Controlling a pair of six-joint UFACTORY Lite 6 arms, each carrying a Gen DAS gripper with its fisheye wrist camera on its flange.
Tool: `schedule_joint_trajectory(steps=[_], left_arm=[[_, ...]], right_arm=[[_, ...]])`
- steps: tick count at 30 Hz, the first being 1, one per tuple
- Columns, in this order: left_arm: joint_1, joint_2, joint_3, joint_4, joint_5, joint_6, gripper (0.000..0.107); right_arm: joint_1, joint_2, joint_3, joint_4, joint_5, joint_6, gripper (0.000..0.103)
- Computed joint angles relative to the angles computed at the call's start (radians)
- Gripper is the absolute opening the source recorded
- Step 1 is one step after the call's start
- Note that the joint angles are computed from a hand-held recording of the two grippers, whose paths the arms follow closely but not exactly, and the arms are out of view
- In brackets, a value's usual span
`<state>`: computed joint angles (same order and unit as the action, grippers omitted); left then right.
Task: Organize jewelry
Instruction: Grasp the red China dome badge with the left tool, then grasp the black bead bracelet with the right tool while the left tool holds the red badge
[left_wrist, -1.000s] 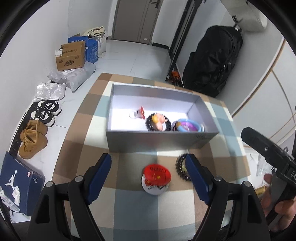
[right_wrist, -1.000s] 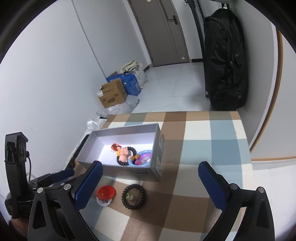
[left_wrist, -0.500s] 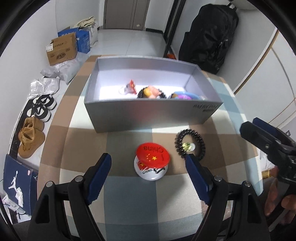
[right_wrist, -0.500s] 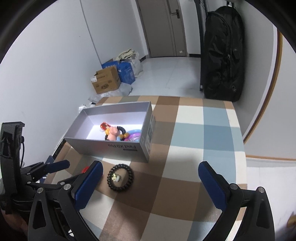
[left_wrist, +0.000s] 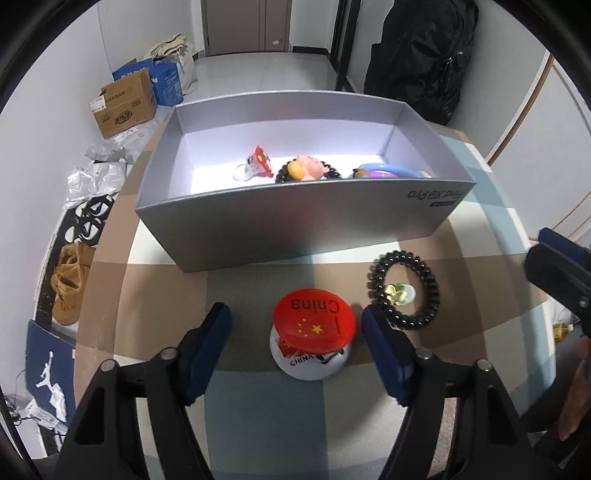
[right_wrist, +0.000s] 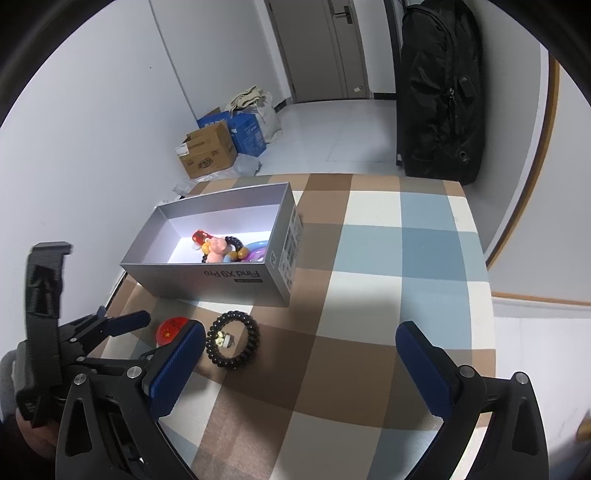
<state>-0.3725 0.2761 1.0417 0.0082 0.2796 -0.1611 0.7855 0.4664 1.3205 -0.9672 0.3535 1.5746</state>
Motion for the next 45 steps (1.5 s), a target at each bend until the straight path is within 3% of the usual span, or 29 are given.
schedule_joint_trajectory(steps=[2,6,7,29,37,45], left_arm=[[0.002,-0.003,0.004,-0.039,0.006,0.039,0.063],[-0.010,-0.014,-0.004,0.001,0.006,0.011,0.039],[-0.016,-0.012,-0.001,0.032,0.009,-0.016,0.038],[0.037,-0.013,0.030,-0.267,0.039,0.213,0.038],[0.101,-0.105,-0.005,-0.623,0.071,0.515,0.038],[0.184,-0.149,-0.028,-0.869,0.118,0.725,0.038]], right_arm=[[-0.002,-0.007,-0.008,-0.004,-0.002,0.007,0.103],[-0.005,-0.022,-0.025,-0.019,-0.002,0.024,0.103],[-0.006,-0.025,-0.029,-0.021,-0.003,0.027,0.103],[-0.006,-0.057,-0.066,-0.030,0.011,0.048,0.103],[-0.005,-0.041,-0.058,-0.005,-0.008,0.018,0.103],[0.007,0.057,0.044,0.214,-0.056,-0.230,0.103]])
